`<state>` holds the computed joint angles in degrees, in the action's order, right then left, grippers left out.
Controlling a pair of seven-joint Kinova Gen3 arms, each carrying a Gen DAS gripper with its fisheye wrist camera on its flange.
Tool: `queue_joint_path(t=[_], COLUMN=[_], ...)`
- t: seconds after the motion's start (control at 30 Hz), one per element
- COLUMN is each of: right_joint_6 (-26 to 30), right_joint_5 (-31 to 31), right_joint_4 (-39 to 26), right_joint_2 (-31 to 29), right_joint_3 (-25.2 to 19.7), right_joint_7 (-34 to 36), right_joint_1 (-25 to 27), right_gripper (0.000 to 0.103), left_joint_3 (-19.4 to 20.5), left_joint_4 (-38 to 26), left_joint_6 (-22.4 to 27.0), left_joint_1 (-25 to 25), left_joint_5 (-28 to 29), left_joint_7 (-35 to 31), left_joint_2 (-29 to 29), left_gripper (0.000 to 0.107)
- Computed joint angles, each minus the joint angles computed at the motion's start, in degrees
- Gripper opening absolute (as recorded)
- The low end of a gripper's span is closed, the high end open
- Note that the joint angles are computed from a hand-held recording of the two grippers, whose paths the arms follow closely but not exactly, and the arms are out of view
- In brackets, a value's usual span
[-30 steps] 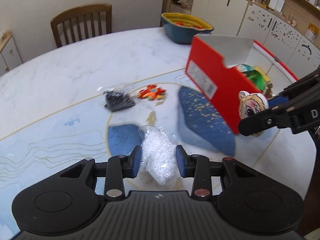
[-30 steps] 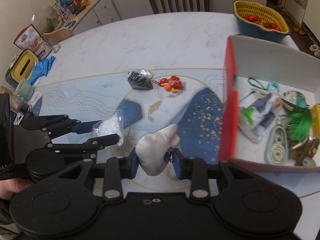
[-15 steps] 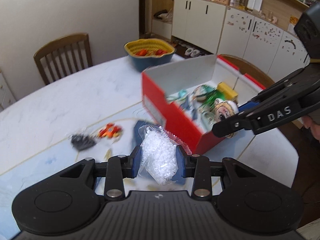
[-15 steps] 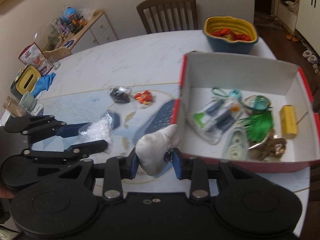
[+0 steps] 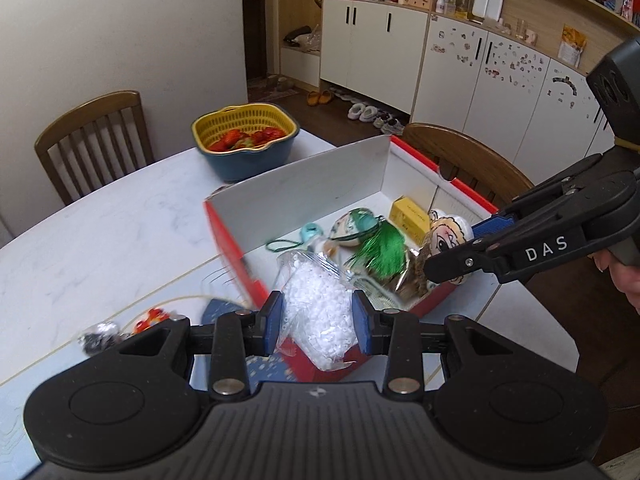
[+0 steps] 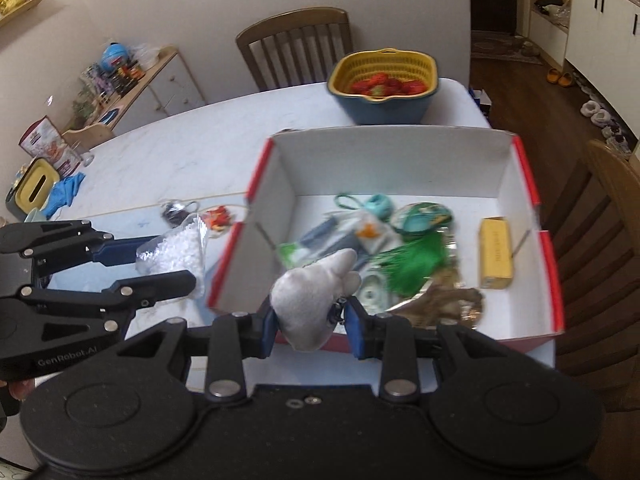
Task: Organize objects
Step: 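Carry the plush keychain and clear bead bag over the red box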
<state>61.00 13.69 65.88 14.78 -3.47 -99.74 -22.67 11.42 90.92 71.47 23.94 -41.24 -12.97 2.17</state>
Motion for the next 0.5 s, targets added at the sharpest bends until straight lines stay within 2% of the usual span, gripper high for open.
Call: queue_joint_path(t=[0.23, 0.5], right_joint_6=[0.8, 2.5], right_joint_5=[-1.6, -1.4], right_joint_4=[-2.0, -6.5], right_joint_2=[0.7, 4.4], right_joint_3=[1.0, 2.5], right_joint_7=[3.7, 6.7], right_joint_1=[3.6, 5.8], right_gripper=[0.033, 0.033], left_joint_3=[-2.9, -7.0], left_joint_4=[-3.9, -6.6], left_joint_6=[-2.7, -5.9], left_joint_1=[-2.1, -5.3], left_joint_5=[1.7, 5.6], left_joint_7=[-4.5, -8.6], left_joint_2=[4.0, 7.3], left_gripper=[0.036, 0.036])
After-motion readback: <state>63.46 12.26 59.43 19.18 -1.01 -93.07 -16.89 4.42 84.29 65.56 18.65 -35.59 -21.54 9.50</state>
